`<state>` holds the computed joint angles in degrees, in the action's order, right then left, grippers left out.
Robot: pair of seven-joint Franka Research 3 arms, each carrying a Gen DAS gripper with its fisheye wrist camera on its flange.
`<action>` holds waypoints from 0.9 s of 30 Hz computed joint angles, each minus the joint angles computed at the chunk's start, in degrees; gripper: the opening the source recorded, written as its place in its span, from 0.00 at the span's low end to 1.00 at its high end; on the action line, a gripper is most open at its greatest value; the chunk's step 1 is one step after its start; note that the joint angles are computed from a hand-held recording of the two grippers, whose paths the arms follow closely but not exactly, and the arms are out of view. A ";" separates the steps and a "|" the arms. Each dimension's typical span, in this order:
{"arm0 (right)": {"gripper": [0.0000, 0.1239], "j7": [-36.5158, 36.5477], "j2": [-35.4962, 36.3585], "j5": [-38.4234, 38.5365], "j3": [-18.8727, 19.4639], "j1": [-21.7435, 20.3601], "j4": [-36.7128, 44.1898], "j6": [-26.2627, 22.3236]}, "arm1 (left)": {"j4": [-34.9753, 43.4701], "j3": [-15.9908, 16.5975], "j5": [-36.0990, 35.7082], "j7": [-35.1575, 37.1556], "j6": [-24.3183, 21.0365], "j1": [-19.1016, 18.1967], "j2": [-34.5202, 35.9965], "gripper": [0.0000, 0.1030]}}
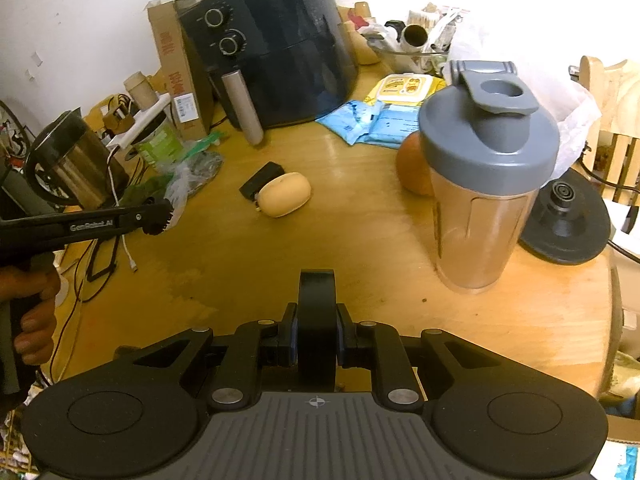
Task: Organize rigid objects
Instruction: 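Carry the tape roll and black knob toward the cardboard box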
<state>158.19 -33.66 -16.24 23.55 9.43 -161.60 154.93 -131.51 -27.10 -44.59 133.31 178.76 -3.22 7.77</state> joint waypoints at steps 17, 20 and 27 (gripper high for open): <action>0.16 -0.61 2.06 0.76 -0.10 2.03 1.33 1.53 | -7.97 7.08 -18.60 12.06 -6.98 -7.77 -12.00 0.37; 0.16 -0.63 1.98 1.18 -0.11 2.35 1.33 1.54 | -9.97 9.04 -18.26 10.90 -7.66 -9.86 -13.59 0.37; 0.16 -0.76 1.03 2.04 0.29 3.42 0.68 1.79 | -15.24 13.27 -15.64 7.52 -9.64 -14.60 -17.96 0.37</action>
<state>157.43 -32.63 -14.21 23.85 12.85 -160.92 156.71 -146.75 -13.84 -60.22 140.83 169.12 -17.82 -10.20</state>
